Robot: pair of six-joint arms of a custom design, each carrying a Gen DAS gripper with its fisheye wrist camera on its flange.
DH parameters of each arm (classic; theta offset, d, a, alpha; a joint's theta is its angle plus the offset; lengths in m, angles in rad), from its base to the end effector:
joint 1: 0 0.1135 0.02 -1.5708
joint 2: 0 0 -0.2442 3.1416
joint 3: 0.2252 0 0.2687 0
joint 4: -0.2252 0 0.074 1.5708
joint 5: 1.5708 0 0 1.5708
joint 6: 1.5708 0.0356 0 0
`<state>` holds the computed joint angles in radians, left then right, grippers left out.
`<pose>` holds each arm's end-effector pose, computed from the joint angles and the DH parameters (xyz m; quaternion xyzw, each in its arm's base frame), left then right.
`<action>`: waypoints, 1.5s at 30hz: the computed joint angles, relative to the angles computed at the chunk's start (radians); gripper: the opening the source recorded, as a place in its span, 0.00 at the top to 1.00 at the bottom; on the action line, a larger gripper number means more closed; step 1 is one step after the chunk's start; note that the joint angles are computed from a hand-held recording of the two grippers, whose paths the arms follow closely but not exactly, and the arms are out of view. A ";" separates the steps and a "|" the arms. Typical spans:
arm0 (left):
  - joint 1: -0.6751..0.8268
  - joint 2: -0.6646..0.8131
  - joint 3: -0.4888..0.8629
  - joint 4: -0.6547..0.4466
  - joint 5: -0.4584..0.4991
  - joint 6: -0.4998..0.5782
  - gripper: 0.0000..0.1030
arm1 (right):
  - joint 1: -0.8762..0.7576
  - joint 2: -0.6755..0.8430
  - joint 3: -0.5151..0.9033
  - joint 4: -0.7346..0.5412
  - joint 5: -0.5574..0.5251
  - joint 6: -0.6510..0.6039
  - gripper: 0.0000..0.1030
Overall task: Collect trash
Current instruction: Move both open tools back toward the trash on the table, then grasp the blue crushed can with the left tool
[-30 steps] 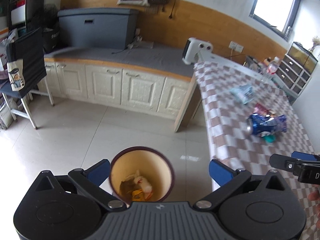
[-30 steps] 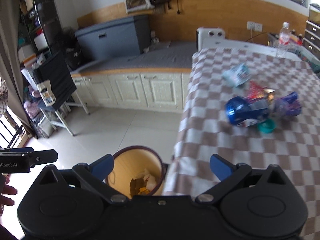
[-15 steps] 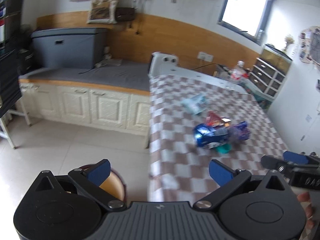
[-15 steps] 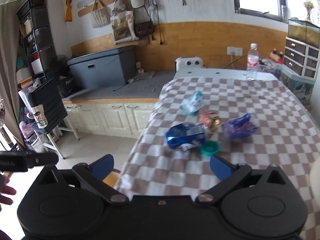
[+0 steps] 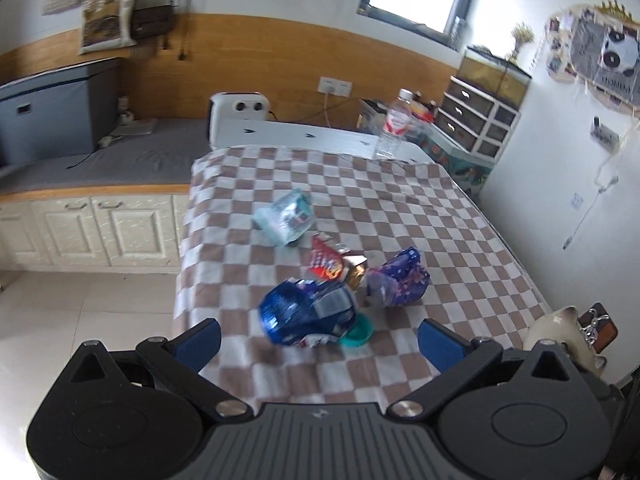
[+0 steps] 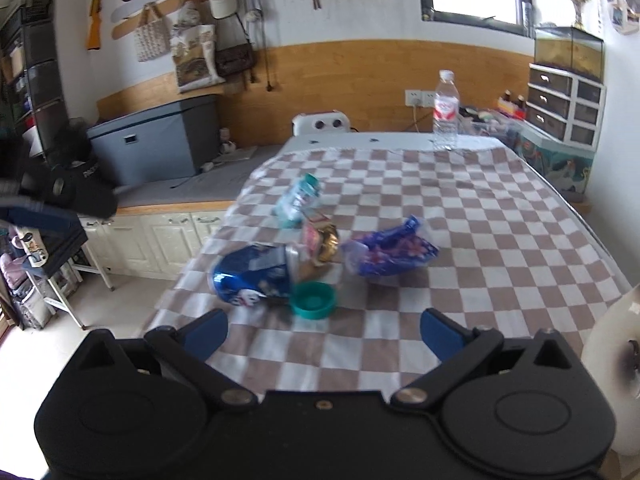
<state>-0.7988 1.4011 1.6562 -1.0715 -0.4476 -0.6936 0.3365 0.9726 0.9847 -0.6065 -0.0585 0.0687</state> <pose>0.2131 -0.1968 0.4010 -0.0340 0.9096 -0.0923 0.4038 0.2206 0.0794 0.3171 -0.1314 0.8731 0.1196 0.4541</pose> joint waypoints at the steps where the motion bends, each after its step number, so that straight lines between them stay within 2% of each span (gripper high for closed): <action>1: 0.013 0.033 0.021 0.014 0.012 0.030 0.00 | -0.017 0.013 -0.008 0.014 -0.010 -0.005 0.00; 3: 0.046 0.104 0.063 0.053 0.045 0.104 0.00 | -0.045 0.042 -0.017 0.036 -0.027 -0.011 0.00; 6: 0.131 0.201 0.119 0.116 0.174 0.209 0.00 | -0.081 0.082 -0.025 0.070 -0.063 -0.008 0.04; 7: 0.162 0.231 0.137 0.133 0.222 0.231 0.00 | -0.093 0.096 -0.026 0.081 -0.081 -0.006 0.11; 9: 0.228 0.303 0.187 0.156 0.319 0.265 0.00 | -0.111 0.120 -0.023 0.091 -0.116 0.005 0.17; 11: 0.292 0.385 0.253 0.162 0.414 0.295 0.00 | -0.115 0.137 -0.023 0.103 -0.121 0.017 0.27; 14: 0.361 0.504 0.350 0.149 0.519 0.322 0.00 | -0.118 0.161 -0.019 0.111 -0.130 0.029 0.35; 18: 0.428 0.644 0.458 0.118 0.606 0.351 0.00 | -0.121 0.190 -0.010 0.109 -0.160 0.052 0.44; 22: 0.470 0.717 0.480 0.112 0.656 0.357 0.03 | -0.112 0.228 0.018 0.111 -0.220 0.097 0.66; 25: 0.491 0.722 0.431 0.147 0.727 0.335 0.08 | -0.092 0.255 0.037 0.146 -0.284 0.153 0.75; 28: 0.496 0.679 0.340 0.210 0.807 0.314 0.09 | -0.051 0.287 0.057 0.199 -0.313 0.182 0.77; 35: 0.498 0.479 0.043 0.386 0.992 0.157 0.09 | 0.016 0.358 0.100 0.227 -0.260 0.219 0.80; 39: 0.484 0.378 -0.079 0.417 1.051 0.126 0.09 | 0.027 0.358 0.079 0.202 -0.230 0.206 0.84; 42: 0.471 0.302 -0.155 0.410 1.052 0.129 0.09 | 0.030 0.318 0.037 0.183 -0.213 0.183 0.84; 45: 0.471 0.229 -0.239 0.424 1.090 0.089 0.09 | 0.015 0.280 0.003 0.143 -0.239 0.172 0.84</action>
<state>-0.3276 1.6305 1.4176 -0.6478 0.6428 -0.6043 0.3513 1.2529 0.9881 -0.4635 -0.2971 0.2405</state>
